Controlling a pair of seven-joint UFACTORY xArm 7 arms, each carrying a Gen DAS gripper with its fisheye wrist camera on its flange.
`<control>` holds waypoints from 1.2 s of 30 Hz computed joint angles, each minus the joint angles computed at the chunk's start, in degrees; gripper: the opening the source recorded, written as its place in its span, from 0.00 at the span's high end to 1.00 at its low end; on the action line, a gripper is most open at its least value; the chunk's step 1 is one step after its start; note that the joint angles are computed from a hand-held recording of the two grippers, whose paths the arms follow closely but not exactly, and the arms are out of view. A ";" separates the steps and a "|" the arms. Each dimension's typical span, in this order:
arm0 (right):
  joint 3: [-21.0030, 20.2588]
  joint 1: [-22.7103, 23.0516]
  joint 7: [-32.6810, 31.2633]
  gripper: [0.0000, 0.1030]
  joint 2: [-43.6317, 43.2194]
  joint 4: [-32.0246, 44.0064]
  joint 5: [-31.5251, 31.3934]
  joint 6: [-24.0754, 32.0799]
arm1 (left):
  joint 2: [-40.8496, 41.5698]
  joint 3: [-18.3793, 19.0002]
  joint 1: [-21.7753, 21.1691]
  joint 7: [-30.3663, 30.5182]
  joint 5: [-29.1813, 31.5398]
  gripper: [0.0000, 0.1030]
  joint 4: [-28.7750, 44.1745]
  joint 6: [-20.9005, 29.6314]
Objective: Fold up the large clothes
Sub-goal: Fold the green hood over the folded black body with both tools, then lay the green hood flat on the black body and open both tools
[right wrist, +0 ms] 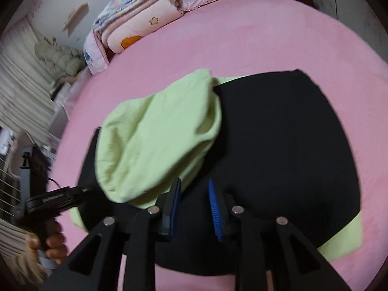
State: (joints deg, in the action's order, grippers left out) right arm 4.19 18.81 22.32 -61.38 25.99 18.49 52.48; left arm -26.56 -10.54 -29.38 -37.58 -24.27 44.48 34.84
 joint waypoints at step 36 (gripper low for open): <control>7.05 8.07 15.33 0.91 4.83 -0.56 1.56 -5.94 | 8.59 -7.27 0.76 -3.09 16.47 0.94 14.22 18.69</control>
State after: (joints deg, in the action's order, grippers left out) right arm 11.24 26.88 37.66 -56.54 25.43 20.05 46.55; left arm -17.97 -17.81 -28.62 -40.68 -7.80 58.70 53.53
